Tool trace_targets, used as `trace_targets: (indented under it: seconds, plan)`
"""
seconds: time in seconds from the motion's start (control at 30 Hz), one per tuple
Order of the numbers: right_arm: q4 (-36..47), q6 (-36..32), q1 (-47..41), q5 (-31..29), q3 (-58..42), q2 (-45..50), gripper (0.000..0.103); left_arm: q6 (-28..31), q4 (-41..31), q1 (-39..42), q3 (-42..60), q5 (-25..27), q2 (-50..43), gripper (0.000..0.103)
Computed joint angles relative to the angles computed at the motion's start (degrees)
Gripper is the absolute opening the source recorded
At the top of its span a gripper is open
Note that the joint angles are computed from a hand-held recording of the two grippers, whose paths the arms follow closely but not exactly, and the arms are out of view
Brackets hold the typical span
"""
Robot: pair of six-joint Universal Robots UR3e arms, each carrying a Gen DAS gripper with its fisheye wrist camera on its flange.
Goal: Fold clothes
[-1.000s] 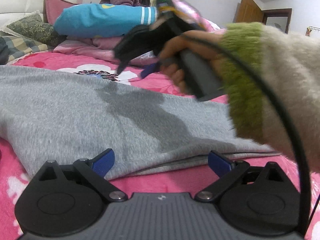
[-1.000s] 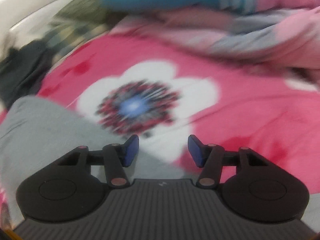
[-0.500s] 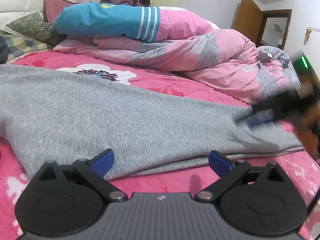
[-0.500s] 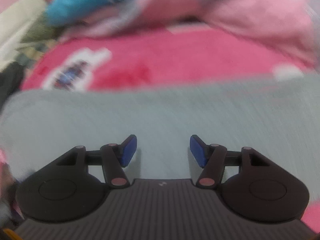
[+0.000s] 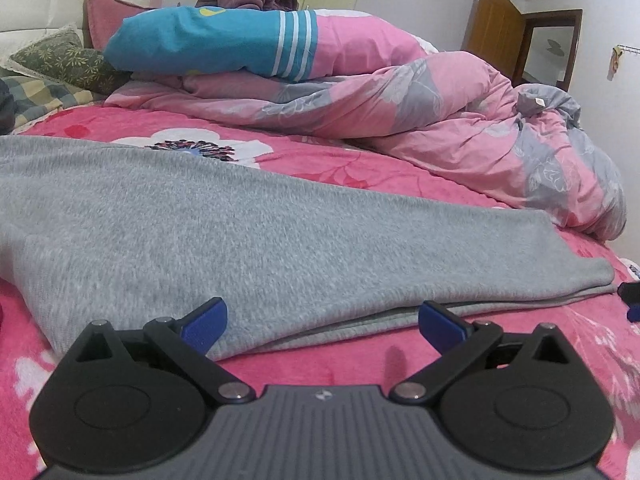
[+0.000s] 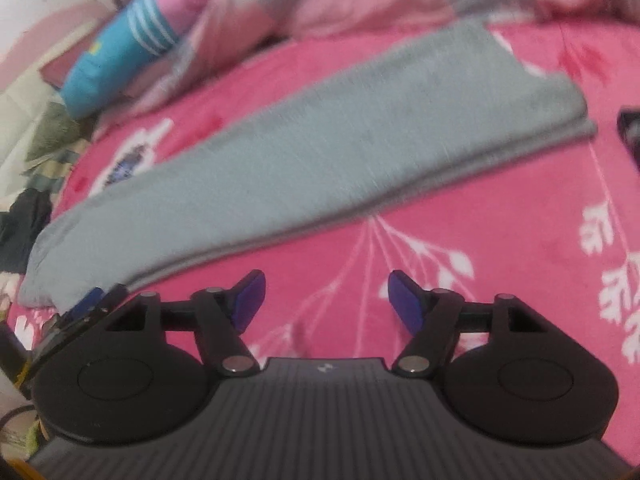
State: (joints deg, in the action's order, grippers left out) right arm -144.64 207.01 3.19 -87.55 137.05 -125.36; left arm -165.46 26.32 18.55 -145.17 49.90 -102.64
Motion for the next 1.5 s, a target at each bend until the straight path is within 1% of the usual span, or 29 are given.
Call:
trace_targets:
  seconds: [0.03,0.1,0.17,0.27,0.37,0.47,0.53,0.6,0.63,0.7,0.8,0.83,0.9,0.93,0.97,1.03,1.1,1.2,1.37,1.5]
  plan:
    - [-2.75,-0.31,1.33,-1.15,0.0,1.96,0.072,-0.01,-0.02,-0.05,0.03,0.06,0.0,0.102]
    - [-9.54,0.08,4.73,-4.02,-1.51,9.5,0.072,-0.01,-0.27,-0.12,0.07,0.16,0.19,0.102]
    - [-15.89,-0.43,6.19,-4.97,-2.89,16.08,0.072,0.0,-0.45,-0.28,0.13,0.37,0.34,0.102]
    - [-27.76,-1.73,10.48,-8.93,-6.8,29.54,0.072,0.01,-0.86,-0.39,0.19,0.49,0.62,0.102]
    - [-34.96,-3.48,13.5,-12.17,-10.7,39.49,0.074,0.16,-1.48,-0.42,0.19,0.55,1.02,0.103]
    - [-39.63,-5.43,15.88,-15.66,-14.68,48.29,0.079,0.15,-2.17,-0.63,0.43,0.82,1.34,0.103]
    - [-41.27,-6.46,17.14,-17.89,-17.1,53.52,0.088,0.09,-2.64,-0.93,0.72,1.22,1.51,0.103]
    - [-47.32,-7.52,19.55,-21.72,-16.72,57.23,0.091,0.0,-2.82,-1.54,1.09,2.08,1.5,0.103]
    - [-48.21,-7.46,20.23,-22.76,-16.53,57.71,0.091,-0.04,-2.82,-1.92,1.28,2.62,1.46,0.103]
    - [-48.73,-6.66,20.28,-22.57,-15.16,56.71,0.092,-0.05,-2.97,-2.67,1.71,3.7,1.42,0.103]
    - [-49.8,-6.51,21.12,-23.0,-12.94,55.43,0.093,0.01,-2.92,-2.78,1.73,3.89,1.39,0.103]
    - [-50.07,-6.63,21.52,-23.21,-12.23,55.02,0.095,0.01,-2.92,-2.69,1.68,3.75,1.4,0.103]
    - [-47.75,-7.35,22.35,-22.83,-11.83,53.91,0.102,0.0,-2.91,-2.49,1.56,3.45,1.43,0.103]
    - [-46.19,-7.81,23.19,-23.4,-12.34,54.06,0.102,0.01,-2.91,-2.39,1.53,3.32,1.43,0.103]
    - [-46.44,-8.17,24.05,-24.31,-11.98,54.15,0.102,0.01,-2.91,-2.39,1.53,3.32,1.43,0.103]
    - [-47.58,-7.23,23.22,-22.3,-9.49,52.57,0.102,-0.04,-3.05,-2.4,1.59,3.28,1.46,0.103]
    - [-50.61,-6.53,21.86,-19.94,-6.34,51.29,0.102,-0.02,-3.1,-2.48,1.62,3.41,1.48,0.103]
    - [-52.9,-6.28,21.73,-19.23,-4.45,50.9,0.102,-0.04,-3.19,-2.69,1.72,3.71,1.54,0.103]
    - [-53.03,-6.44,22.58,-20.51,-5.05,51.74,0.102,-0.04,-3.21,-2.77,1.75,3.8,1.57,0.103]
    - [-54.7,-6.52,22.63,-20.68,-4.37,52.15,0.102,0.08,-3.11,-2.29,1.65,3.16,1.42,0.103]
